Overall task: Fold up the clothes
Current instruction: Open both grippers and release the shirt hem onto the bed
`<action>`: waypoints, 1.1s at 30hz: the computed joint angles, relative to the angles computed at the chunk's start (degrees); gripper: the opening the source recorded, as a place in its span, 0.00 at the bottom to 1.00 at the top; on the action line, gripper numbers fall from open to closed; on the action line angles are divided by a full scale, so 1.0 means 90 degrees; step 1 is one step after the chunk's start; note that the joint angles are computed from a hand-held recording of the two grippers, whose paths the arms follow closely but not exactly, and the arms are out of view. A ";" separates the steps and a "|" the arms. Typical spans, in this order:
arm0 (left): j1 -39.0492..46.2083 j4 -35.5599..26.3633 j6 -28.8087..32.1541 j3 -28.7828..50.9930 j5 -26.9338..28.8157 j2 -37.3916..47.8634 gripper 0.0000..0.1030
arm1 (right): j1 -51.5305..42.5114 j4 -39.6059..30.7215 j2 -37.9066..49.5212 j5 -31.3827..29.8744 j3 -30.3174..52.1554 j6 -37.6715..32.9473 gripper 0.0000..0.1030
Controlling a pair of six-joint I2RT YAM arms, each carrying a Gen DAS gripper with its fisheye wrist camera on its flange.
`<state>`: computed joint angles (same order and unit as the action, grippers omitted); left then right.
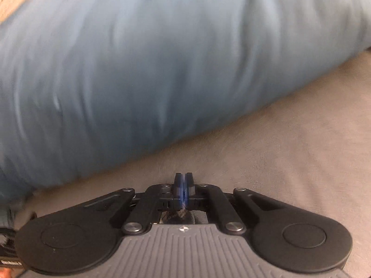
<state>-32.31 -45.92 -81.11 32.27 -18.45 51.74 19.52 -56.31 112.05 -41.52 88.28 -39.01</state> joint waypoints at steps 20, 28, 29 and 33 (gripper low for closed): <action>0.0729 0.3568 0.3906 0.1029 0.0081 0.2464 0.40 | -0.6184 -0.2697 -0.3268 0.1328 -0.1518 -0.1881 0.23; 0.1079 0.4717 0.4834 0.2161 0.0204 0.5005 0.39 | -0.8016 -0.1703 -0.3343 0.1700 -0.2455 -0.2376 0.23; 0.1102 0.4752 0.4844 0.2196 0.0220 0.5093 0.39 | -0.8152 -0.1461 -0.3233 0.1690 -0.2485 -0.2356 0.23; 0.1008 0.4563 0.4921 0.2262 0.0069 0.5098 0.38 | -0.8329 -0.0191 -0.2766 0.1547 -0.2769 -0.2226 0.20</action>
<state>-23.24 -4.85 -36.83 52.63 -17.83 97.62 -55.44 -58.03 87.15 -27.60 63.36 -59.05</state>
